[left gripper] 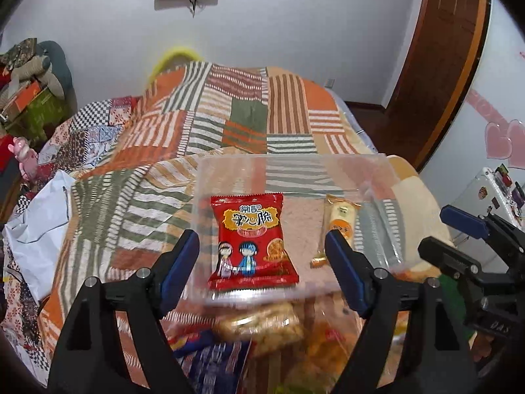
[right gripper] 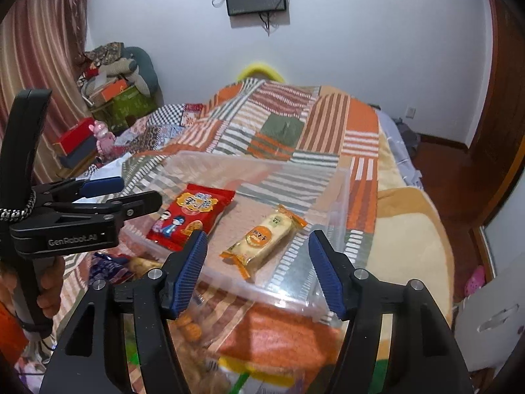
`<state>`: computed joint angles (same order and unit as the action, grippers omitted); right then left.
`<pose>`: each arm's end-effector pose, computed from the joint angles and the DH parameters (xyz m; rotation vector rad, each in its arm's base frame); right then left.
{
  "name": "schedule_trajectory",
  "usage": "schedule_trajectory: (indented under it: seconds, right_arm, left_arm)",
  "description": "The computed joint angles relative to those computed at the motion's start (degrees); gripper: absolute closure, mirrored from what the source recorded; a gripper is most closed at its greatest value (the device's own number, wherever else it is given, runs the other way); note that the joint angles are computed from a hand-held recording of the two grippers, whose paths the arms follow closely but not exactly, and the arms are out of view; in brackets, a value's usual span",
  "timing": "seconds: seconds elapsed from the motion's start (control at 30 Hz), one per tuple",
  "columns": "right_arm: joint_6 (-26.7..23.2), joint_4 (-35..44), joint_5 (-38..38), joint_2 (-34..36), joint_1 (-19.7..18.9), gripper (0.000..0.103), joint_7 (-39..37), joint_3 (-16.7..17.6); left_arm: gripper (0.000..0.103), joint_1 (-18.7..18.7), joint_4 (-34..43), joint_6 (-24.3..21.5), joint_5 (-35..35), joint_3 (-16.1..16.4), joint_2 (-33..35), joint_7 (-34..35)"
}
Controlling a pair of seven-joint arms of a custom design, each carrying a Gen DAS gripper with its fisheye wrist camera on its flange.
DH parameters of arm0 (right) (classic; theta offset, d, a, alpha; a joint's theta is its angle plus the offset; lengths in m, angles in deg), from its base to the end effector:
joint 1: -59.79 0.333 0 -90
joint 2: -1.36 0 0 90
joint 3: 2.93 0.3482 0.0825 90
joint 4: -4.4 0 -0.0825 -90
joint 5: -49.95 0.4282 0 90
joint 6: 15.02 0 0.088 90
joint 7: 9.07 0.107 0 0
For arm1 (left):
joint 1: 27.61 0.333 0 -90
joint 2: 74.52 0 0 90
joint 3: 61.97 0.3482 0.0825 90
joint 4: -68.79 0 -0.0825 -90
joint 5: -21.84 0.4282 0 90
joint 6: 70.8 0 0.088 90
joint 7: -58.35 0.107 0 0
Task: Organize snacks
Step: 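Release both packets into the clear box from both tools, then grasp the wrapped bread loaf with the left tool while the right tool grasps the silver snack bag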
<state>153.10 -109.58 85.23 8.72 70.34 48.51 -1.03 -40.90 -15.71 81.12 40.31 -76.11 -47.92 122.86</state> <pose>0.6596 0.1068 0.4962 -1.8341 1.4549 -0.5358 0.7176 -0.3371 0.5150 -1.6704 2.0307 -0.8804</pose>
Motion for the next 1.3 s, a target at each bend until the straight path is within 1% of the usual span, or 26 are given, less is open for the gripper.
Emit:
schedule_trajectory:
  seconds: [0.1, 0.2, 0.33, 0.4, 0.5, 0.6, 0.7, 0.9, 0.97, 1.13, 1.23, 1.3]
  right_arm:
    - [1.68, -2.48, 4.67, -2.32, -0.62, 0.038, -4.13, 1.04]
    - [3.00, -4.79, 7.30, -4.24, -0.32, 0.037, -6.13, 1.07]
    - [4.42, -8.17, 7.89, -6.33, 0.32, 0.037, -6.44, 0.58]
    - [4.81, -10.24, 7.64, -7.58, 0.64, 0.036, -5.66, 0.36]
    - [4.78, -12.49, 6.30, -8.64, 0.63, 0.036, -3.79, -0.08]
    - [3.76, -14.31, 4.62, -8.96, 0.27, 0.035, -1.53, -0.49]
    - [3.47, -16.21, 1.25, -9.43, -0.26, 0.035, 2.20, -0.61]
    - [0.81, -17.59, -1.75, -9.22, -0.85, 0.035, 5.73, -0.86]
    - [0.58, -18.20, -2.09, -9.26, -0.79, 0.035, 5.97, -0.82]
    - [-0.93, -17.51, 0.81, -8.25, -0.25, 0.035, 3.08, -0.72]
    - [-1.09, -17.05, -0.75, -7.61, -0.16, 0.035, 4.29, -0.60]
    - [-1.23, -16.67, -0.20, -7.24, -0.04, 0.035, 3.95, -0.53]
  left_arm:
    - [0.021, 0.06, -4.72, 2.25, 1.00, 0.44, -3.62, -1.36]
    - [0.021, 0.58, -9.84, 4.32, 1.49, 0.39, -7.48, -2.35]
    - [0.021, 1.00, -16.55, 6.14, 2.29, 0.57, -12.31, -4.09]
    - [0.020, 1.62, -19.76, 6.63, 1.29, 0.17, -14.39, -4.01]
    - [0.020, 2.10, -23.35, 6.10, -0.60, -0.24, -16.48, -3.74]
    - [0.020, 2.14, -25.80, 5.18, -1.93, -0.35, -17.67, -3.25]
    - [0.020, 1.98, -28.70, 4.91, -2.53, -0.19, -19.00, -3.39]
    - [0.020, 2.45, -32.69, 5.48, -8.75, -0.88, -20.23, 0.25]
    - [0.020, 2.28, -33.36, 5.39, -9.77, -0.88, -20.13, 0.57]
    - [0.020, 2.44, -34.64, 4.97, -13.44, -1.28, -19.72, 2.67]
    - [0.020, 2.50, -34.56, 4.64, -14.79, -1.49, -18.83, 3.41]
    - [0.020, 2.66, -34.50, 4.65, -15.55, -1.69, -18.35, 3.95]
